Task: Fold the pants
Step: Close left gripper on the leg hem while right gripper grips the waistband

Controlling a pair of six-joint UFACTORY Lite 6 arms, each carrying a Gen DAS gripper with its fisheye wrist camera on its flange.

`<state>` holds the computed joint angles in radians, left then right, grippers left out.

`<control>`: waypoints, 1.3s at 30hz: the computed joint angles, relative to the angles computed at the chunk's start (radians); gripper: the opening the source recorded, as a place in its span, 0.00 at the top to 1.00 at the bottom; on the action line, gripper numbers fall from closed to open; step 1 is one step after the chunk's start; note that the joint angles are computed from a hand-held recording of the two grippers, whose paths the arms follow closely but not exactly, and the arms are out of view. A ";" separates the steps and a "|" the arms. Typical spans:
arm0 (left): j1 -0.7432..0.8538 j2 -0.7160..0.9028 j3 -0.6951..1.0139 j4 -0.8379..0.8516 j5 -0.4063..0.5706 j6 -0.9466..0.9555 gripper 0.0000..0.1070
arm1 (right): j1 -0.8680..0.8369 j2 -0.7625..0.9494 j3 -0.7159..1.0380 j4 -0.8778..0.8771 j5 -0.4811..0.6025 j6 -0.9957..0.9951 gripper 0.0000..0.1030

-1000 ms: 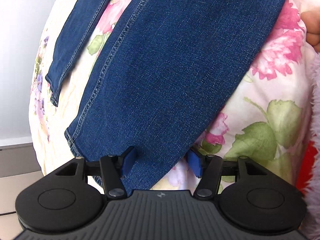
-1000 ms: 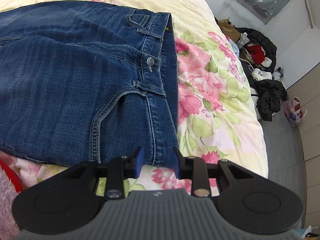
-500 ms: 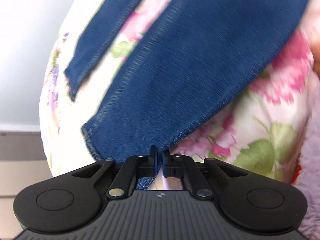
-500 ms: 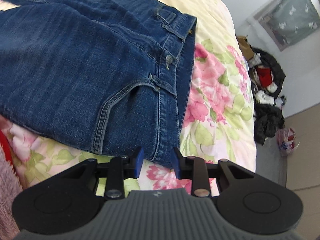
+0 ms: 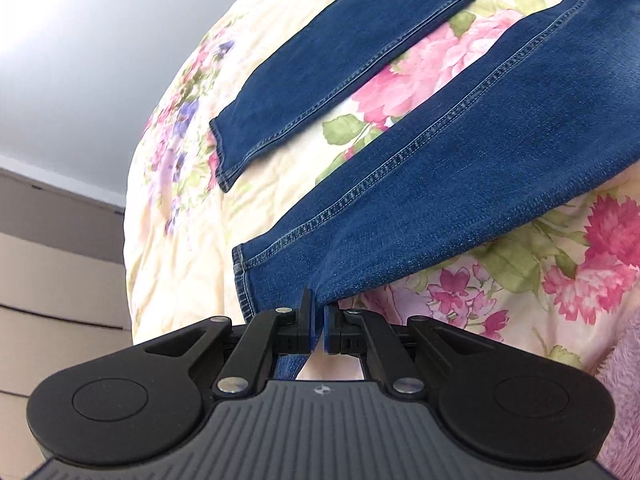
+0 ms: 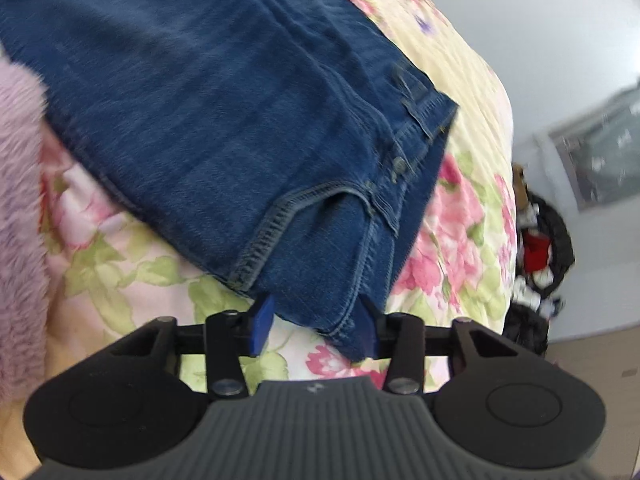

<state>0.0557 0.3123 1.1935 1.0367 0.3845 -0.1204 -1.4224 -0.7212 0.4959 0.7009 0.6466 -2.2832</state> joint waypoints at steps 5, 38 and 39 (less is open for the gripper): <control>-0.038 0.033 0.019 0.060 0.086 -0.106 0.97 | 0.000 -0.033 -0.075 0.082 -0.019 -0.211 0.52; -0.014 -0.014 0.057 0.023 0.056 -0.346 0.97 | -0.154 -0.117 -0.057 0.481 0.246 -0.484 0.97; -0.002 -0.013 0.079 -0.006 0.036 -0.336 0.97 | -0.115 -0.128 -0.037 0.478 0.218 -0.425 0.97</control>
